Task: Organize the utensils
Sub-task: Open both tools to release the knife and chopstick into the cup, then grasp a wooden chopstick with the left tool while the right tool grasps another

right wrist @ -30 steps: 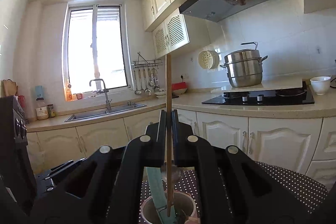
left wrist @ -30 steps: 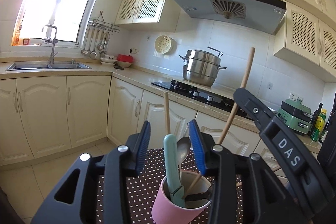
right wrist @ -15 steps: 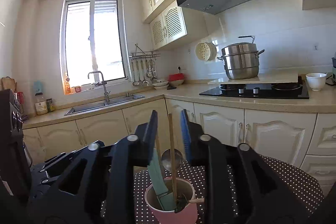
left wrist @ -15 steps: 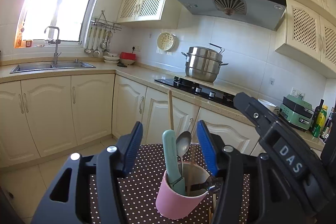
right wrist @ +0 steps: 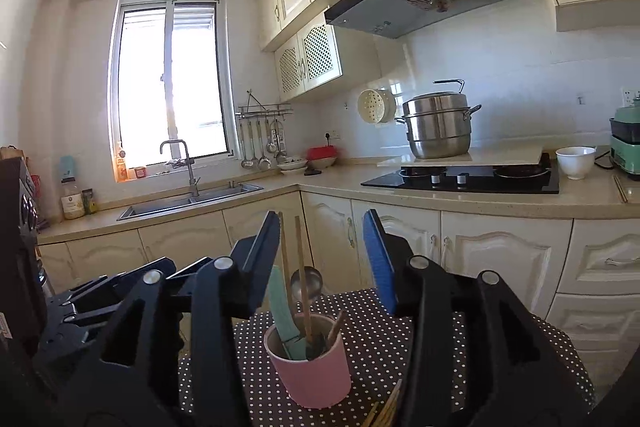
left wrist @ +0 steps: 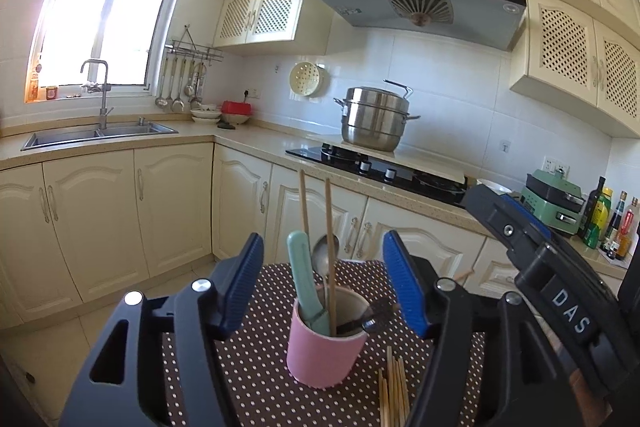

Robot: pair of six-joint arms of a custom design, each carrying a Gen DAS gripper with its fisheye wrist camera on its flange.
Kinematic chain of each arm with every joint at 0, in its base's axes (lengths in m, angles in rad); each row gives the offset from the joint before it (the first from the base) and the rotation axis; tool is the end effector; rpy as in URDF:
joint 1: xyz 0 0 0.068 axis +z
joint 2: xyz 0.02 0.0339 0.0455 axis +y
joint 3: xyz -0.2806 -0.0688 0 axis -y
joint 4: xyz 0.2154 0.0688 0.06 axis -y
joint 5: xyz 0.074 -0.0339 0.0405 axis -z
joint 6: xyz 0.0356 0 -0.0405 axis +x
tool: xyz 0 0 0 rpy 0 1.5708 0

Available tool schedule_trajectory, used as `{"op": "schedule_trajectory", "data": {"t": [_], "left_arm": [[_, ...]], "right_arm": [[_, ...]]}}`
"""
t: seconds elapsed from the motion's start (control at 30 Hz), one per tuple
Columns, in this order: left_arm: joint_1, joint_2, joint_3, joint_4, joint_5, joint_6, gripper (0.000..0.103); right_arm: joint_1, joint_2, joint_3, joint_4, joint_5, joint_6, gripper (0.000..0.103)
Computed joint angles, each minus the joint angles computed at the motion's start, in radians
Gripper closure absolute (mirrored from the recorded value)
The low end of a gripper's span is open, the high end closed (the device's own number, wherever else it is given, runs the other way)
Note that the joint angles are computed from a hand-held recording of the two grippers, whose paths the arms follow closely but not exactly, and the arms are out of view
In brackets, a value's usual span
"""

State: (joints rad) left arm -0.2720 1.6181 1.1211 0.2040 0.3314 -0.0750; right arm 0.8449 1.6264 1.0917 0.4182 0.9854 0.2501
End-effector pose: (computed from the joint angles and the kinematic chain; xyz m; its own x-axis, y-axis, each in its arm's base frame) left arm 0.3382 -0.1063 0.3127 -0.3189 0.0154 -0.9476 0.5317 0.8306 -0.1654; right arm 0.2509 0.2380 0.3246 -0.0410 0.1598 -0.9863 0.1511 0.9768 0.1520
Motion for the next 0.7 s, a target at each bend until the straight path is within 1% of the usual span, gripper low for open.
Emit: {"op": "schedule_trajectory", "data": {"t": [0.1, 0.2, 0.27, 0.37, 0.43, 0.5, 0.57, 0.67, 0.7], "left_arm": [[-0.019, -0.025, -0.039, -0.02, 0.001, 0.025, 0.041], [-0.041, -0.036, -0.069, -0.055, 0.008, 0.058, 0.041], [-0.052, -0.027, -0.07, -0.115, 0.032, 0.097, 0.041], [-0.071, 0.016, -0.048, -0.231, 0.058, 0.155, 0.041], [-0.085, 0.061, -0.018, -0.318, 0.055, 0.189, 0.041], [-0.103, 0.116, 0.019, -0.41, 0.042, 0.211, 0.041], [-0.116, 0.165, 0.045, -0.469, 0.048, 0.226, 0.041], [-0.135, 0.23, 0.09, -0.55, 0.037, 0.229, 0.042], [-0.143, 0.249, 0.1, -0.568, 0.03, 0.232, 0.051]], "right_arm": [[0.026, -0.038, -0.042, -0.042, 0.039, 0.04, 0.058], [0.052, -0.07, -0.081, -0.109, 0.077, 0.1, 0.057], [0.07, -0.087, -0.104, -0.166, 0.103, 0.147, 0.056], [0.085, -0.115, -0.146, -0.27, 0.124, 0.263, 0.056], [0.095, -0.127, -0.169, -0.373, 0.134, 0.375, 0.056], [0.097, -0.136, -0.191, -0.459, 0.118, 0.482, 0.055], [0.095, -0.134, -0.208, -0.535, 0.09, 0.579, 0.055], [0.079, -0.128, -0.239, -0.603, 0.019, 0.685, 0.055], [0.08, -0.126, -0.25, -0.613, 0.003, 0.709, 0.054]]}}
